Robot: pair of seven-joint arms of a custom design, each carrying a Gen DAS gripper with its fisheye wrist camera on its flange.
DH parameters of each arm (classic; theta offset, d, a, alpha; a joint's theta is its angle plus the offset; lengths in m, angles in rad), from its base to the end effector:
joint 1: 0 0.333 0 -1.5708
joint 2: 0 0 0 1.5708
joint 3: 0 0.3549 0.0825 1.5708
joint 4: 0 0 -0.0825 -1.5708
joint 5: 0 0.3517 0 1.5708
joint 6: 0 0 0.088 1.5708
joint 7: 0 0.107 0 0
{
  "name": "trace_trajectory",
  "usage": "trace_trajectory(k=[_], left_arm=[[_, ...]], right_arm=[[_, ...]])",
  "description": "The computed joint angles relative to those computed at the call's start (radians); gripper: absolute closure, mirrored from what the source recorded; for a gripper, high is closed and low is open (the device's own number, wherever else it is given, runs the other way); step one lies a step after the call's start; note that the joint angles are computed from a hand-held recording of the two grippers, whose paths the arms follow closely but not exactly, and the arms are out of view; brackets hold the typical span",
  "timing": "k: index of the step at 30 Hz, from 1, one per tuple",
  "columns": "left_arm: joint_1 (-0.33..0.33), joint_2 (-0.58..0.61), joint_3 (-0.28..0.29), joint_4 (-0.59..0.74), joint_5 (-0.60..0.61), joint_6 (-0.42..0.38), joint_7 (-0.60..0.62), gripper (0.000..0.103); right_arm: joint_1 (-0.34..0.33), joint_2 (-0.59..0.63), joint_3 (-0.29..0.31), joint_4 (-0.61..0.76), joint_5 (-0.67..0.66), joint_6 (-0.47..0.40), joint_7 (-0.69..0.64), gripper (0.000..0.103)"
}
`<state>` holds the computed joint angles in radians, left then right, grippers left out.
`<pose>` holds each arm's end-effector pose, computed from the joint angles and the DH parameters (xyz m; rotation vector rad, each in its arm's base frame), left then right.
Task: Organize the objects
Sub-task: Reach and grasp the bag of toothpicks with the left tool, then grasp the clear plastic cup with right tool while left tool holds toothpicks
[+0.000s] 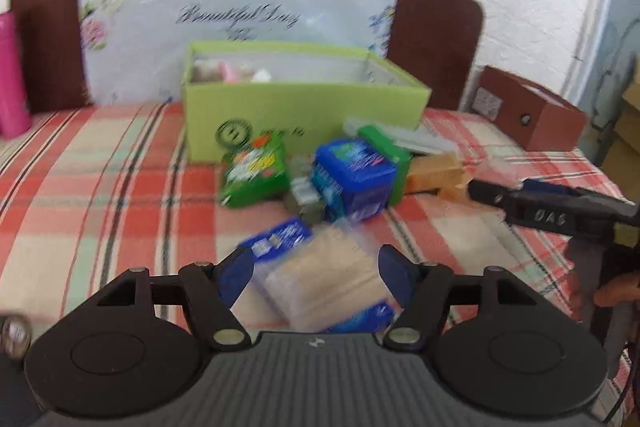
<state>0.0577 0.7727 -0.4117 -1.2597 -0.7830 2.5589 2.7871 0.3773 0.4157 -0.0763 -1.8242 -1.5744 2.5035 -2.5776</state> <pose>0.7684 -0.1546 0.4221 -0.9696 2.4392 -1.3692 0.6210 0.2062 0.3855 -1.1125 2.0047 -1.1230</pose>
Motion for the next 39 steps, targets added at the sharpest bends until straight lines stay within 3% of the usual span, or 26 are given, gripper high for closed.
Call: trace_trajectory(k=[2,5,6,7,8,10,11,12,14,19,22,24,25,27,28,29,30,34,39], left_arm=[[0.000,0.055,-0.011,0.096,0.028,-0.102,0.015,0.023],[-0.055,0.126,0.046,0.235,0.130,-0.230,-0.069,0.022],[-0.057,0.131,0.038,0.232,0.172,-0.211,-0.078,0.022],[-0.068,0.115,0.056,0.194,0.155,-0.165,-0.036,0.022],[-0.059,0.098,0.038,0.141,0.143,-0.100,0.021,0.022],[-0.046,0.068,0.027,0.078,0.130,-0.051,0.045,0.026],[-0.043,0.054,0.027,0.059,0.127,-0.044,0.038,0.039],[-0.040,0.043,0.028,0.046,0.128,-0.044,0.035,0.061],[-0.037,0.032,0.032,0.038,0.133,-0.056,0.023,0.073],[-0.027,0.024,0.025,0.023,0.120,-0.059,0.028,0.073],[-0.037,0.014,0.025,-0.007,0.116,-0.011,0.046,0.048],[-0.037,0.012,0.019,-0.018,0.109,0.008,0.050,0.048],[-0.037,0.013,0.018,-0.016,0.107,0.005,0.043,0.049],[-0.037,0.012,0.019,-0.016,0.105,0.003,0.031,0.066],[-0.036,0.011,0.019,-0.014,0.104,-0.002,0.025,0.069],[-0.034,0.013,0.021,-0.005,0.103,-0.018,0.006,0.076],[-0.030,0.013,0.021,-0.003,0.098,-0.026,-0.006,0.081],[-0.025,0.001,0.019,-0.012,0.082,-0.029,-0.029,0.087],[-0.003,-0.005,-0.010,0.011,0.024,-0.055,-0.034,0.088]], right_arm=[[-0.002,0.002,0.000,0.001,0.006,0.003,0.002,0.001],[-0.001,0.000,-0.001,-0.002,-0.003,0.009,0.014,0.001],[0.000,-0.002,-0.002,-0.005,-0.014,0.013,0.019,0.001],[-0.001,-0.003,-0.002,-0.006,-0.020,0.014,0.020,0.001],[-0.003,-0.005,-0.001,-0.008,-0.024,0.016,0.020,0.001],[-0.007,-0.004,0.000,-0.007,-0.023,0.019,0.015,0.001],[-0.009,-0.002,0.001,-0.005,-0.023,0.022,0.014,0.001],[-0.012,0.001,0.001,-0.003,-0.023,0.026,0.012,0.002],[-0.015,0.007,0.001,0.004,-0.013,0.033,0.003,0.006],[-0.017,0.017,-0.004,0.013,-0.017,0.062,0.006,0.010],[-0.014,0.022,-0.007,0.019,-0.012,0.056,-0.003,0.011],[-0.013,0.025,-0.009,0.024,-0.004,0.053,-0.017,0.016],[-0.013,0.027,-0.010,0.027,0.002,0.054,-0.028,0.018],[-0.013,0.028,-0.012,0.026,0.008,0.060,-0.039,0.026],[-0.015,0.028,-0.012,0.025,0.012,0.067,-0.042,0.031],[-0.016,0.028,-0.012,0.024,0.018,0.074,-0.050,0.046],[-0.020,0.028,-0.012,0.022,0.023,0.086,-0.060,0.053],[-0.015,0.017,-0.017,0.009,-0.002,0.098,-0.042,0.055],[-0.013,-0.012,-0.006,0.006,-0.070,0.115,-0.003,0.055]])
